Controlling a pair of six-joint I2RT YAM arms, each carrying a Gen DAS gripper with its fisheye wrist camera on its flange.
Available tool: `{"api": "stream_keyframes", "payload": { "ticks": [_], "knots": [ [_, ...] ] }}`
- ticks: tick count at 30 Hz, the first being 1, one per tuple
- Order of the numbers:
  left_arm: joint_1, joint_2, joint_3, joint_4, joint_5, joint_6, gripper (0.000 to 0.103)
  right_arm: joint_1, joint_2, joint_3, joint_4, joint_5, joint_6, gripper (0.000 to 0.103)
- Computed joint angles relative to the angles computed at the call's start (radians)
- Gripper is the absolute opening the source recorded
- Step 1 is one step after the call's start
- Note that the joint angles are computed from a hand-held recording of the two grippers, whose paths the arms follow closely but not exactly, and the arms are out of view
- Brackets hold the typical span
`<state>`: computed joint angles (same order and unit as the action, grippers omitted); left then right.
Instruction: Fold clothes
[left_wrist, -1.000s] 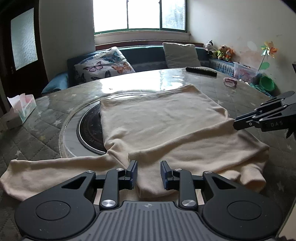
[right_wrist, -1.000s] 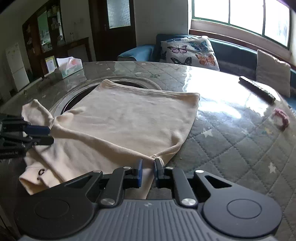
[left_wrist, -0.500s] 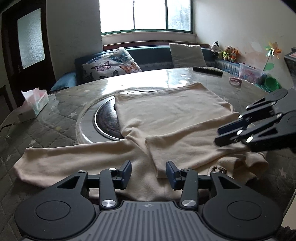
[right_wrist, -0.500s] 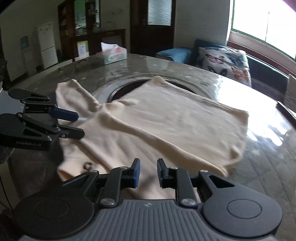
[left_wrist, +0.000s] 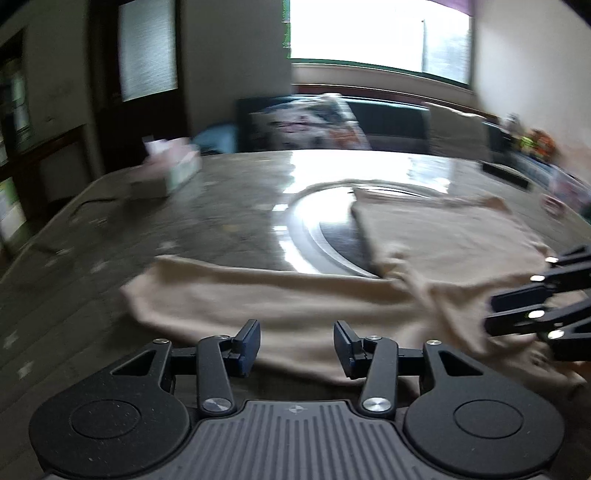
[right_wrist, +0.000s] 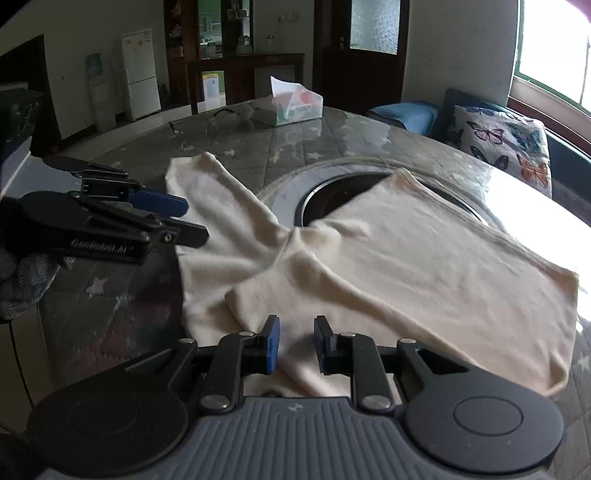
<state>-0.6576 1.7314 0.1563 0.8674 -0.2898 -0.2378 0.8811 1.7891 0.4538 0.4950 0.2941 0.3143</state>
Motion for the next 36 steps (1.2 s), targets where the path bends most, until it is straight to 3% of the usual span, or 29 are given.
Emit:
{"api": "stream_keyframes", "payload": {
  "ticks": [9, 20, 23, 25, 28, 32, 36],
  "knots": [
    [0.216, 0.000, 0.018, -0.037, -0.013, -0.061, 0.049, -0.069, 0.093, 0.078, 0.024, -0.038, -0.006, 0.020],
    [0.350, 0.086, 0.106, -0.062, 0.010, -0.117, 0.046, -0.044, -0.020, -0.002, 0.032, -0.013, 0.019, 0.020],
    [0.366, 0.098, 0.128, -0.068, 0.016, -0.114, 0.036, -0.037, -0.047, -0.027, 0.037, -0.003, 0.031, 0.020],
    [0.381, 0.117, 0.139, -0.053, 0.029, -0.107, 0.019, -0.035, -0.057, -0.038, 0.040, 0.001, 0.040, 0.020],
    [0.384, 0.096, 0.132, -0.054, 0.047, -0.115, 0.008, -0.030, -0.071, -0.061, 0.052, 0.012, 0.060, 0.020],
    [0.323, -0.031, 0.098, -0.082, 0.041, -0.110, 0.006, -0.029, -0.115, -0.105, 0.062, 0.030, 0.082, 0.020],
    [0.184, -0.211, 0.089, -0.176, 0.031, -0.109, 0.006, -0.034, -0.181, -0.157, 0.059, 0.062, 0.104, 0.020]
  ]
}}
